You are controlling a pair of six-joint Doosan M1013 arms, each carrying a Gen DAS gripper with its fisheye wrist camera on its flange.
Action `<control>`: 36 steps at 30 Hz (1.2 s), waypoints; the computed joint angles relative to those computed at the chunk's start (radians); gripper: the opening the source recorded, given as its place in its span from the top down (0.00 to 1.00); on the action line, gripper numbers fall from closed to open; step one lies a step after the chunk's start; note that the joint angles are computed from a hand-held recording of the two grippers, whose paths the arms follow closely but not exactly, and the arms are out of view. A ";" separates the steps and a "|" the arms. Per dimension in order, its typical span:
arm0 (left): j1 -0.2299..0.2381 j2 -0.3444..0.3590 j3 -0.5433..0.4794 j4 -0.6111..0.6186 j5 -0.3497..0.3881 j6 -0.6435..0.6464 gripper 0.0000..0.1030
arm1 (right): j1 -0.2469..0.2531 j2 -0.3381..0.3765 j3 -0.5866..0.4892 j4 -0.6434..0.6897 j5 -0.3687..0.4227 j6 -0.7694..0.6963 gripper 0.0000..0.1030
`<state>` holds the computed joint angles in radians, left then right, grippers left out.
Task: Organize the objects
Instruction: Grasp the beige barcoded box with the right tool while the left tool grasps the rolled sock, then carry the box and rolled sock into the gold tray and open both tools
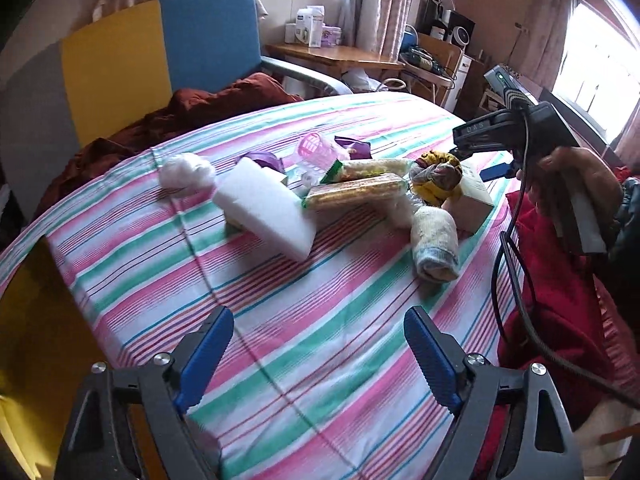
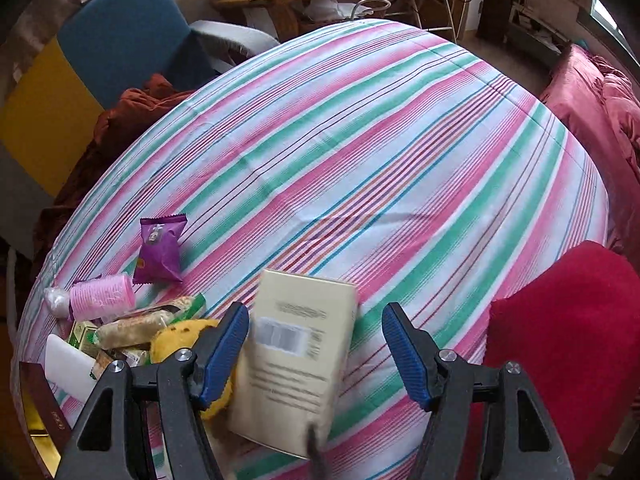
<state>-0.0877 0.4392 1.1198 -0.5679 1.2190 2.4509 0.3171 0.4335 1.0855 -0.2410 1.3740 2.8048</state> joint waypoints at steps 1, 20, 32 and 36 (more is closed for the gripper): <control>-0.005 0.003 -0.003 0.006 0.000 -0.002 0.16 | -0.001 0.000 0.001 0.009 -0.006 -0.005 0.32; -0.117 0.070 -0.064 -0.038 0.122 0.054 0.22 | 0.050 -0.152 0.201 -0.132 -0.247 0.221 0.51; -0.128 0.088 -0.060 -0.056 0.175 0.007 0.54 | 0.032 -0.187 0.277 -0.138 -0.435 0.225 0.51; -0.095 0.068 -0.033 -0.055 0.170 -0.006 0.54 | 0.039 -0.205 0.300 -0.164 -0.507 0.222 0.51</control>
<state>-0.1822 0.5077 1.0870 -0.6233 1.3893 2.4453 0.3564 0.2289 1.3856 -0.4047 0.8671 3.0264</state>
